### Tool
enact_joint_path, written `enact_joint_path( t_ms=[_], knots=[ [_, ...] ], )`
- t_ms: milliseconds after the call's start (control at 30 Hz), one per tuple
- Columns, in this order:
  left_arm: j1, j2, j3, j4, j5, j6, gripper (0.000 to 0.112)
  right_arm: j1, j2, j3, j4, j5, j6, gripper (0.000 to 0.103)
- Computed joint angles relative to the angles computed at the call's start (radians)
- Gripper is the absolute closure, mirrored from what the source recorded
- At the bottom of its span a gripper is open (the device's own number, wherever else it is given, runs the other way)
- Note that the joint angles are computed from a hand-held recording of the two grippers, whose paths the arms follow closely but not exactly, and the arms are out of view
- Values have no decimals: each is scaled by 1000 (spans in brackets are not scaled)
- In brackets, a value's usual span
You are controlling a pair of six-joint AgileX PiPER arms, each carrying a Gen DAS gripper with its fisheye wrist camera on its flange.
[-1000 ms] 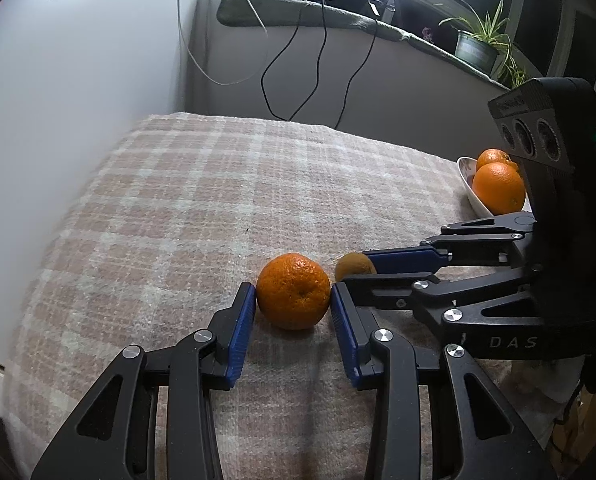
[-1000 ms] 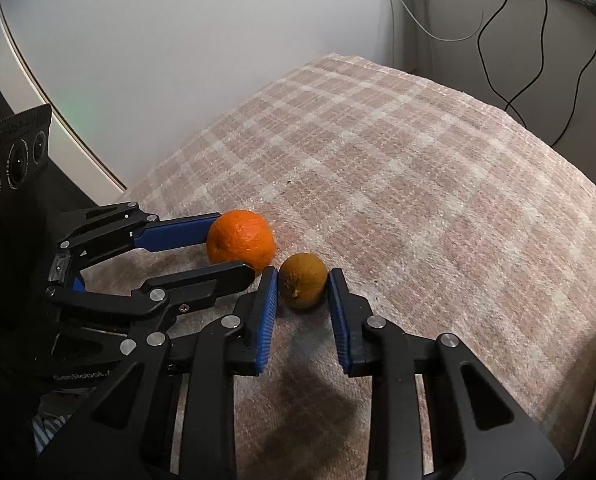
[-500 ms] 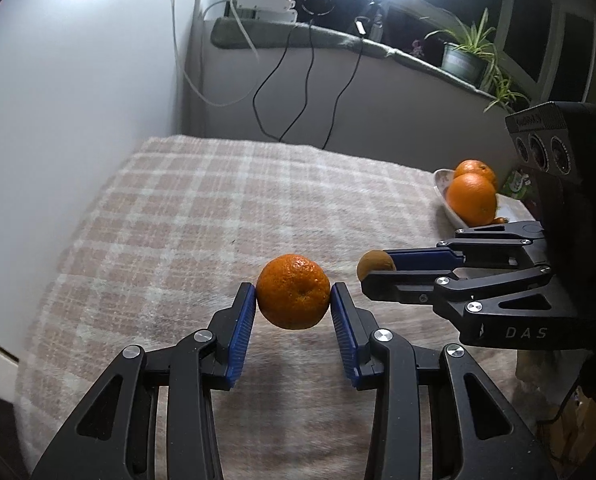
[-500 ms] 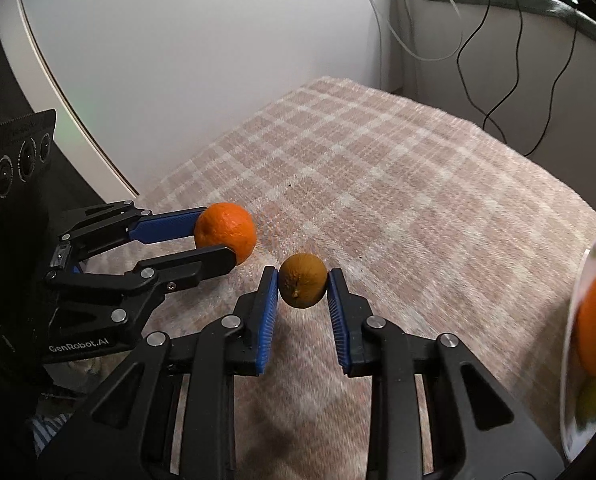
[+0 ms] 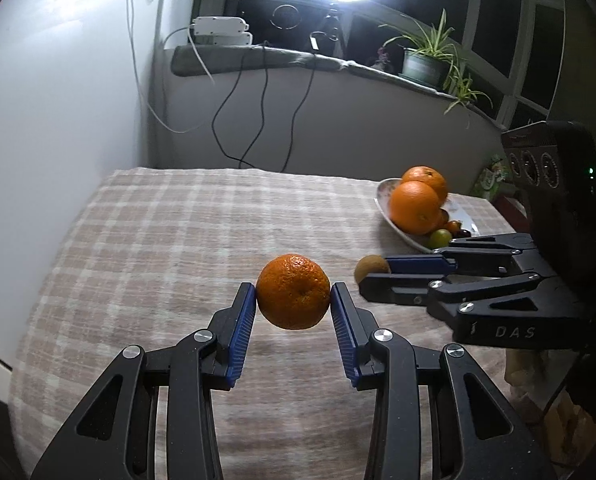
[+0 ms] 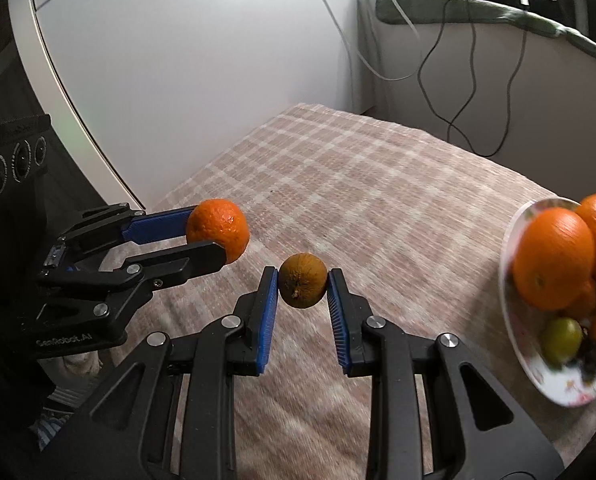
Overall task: Organize fruits
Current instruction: 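Carry the tangerine and kiwi over the white plate with both tools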
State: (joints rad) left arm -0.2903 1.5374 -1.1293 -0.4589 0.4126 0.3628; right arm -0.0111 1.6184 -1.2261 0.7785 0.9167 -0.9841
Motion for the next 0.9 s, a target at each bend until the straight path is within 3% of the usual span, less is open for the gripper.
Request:
enact_joint_path(
  t_ms=[333,600,900],
  knots=[
    [-82,30,-21,38,-18,-72,75,-270,-113,117,101,23,-107,77],
    [-175,114,-119,56,-13,-117,75,-485,-110,85,133,47,-139,77],
    [-286,219,-271,153,15,-216,75,-554,-35,2,126,22,-142,77]
  ],
)
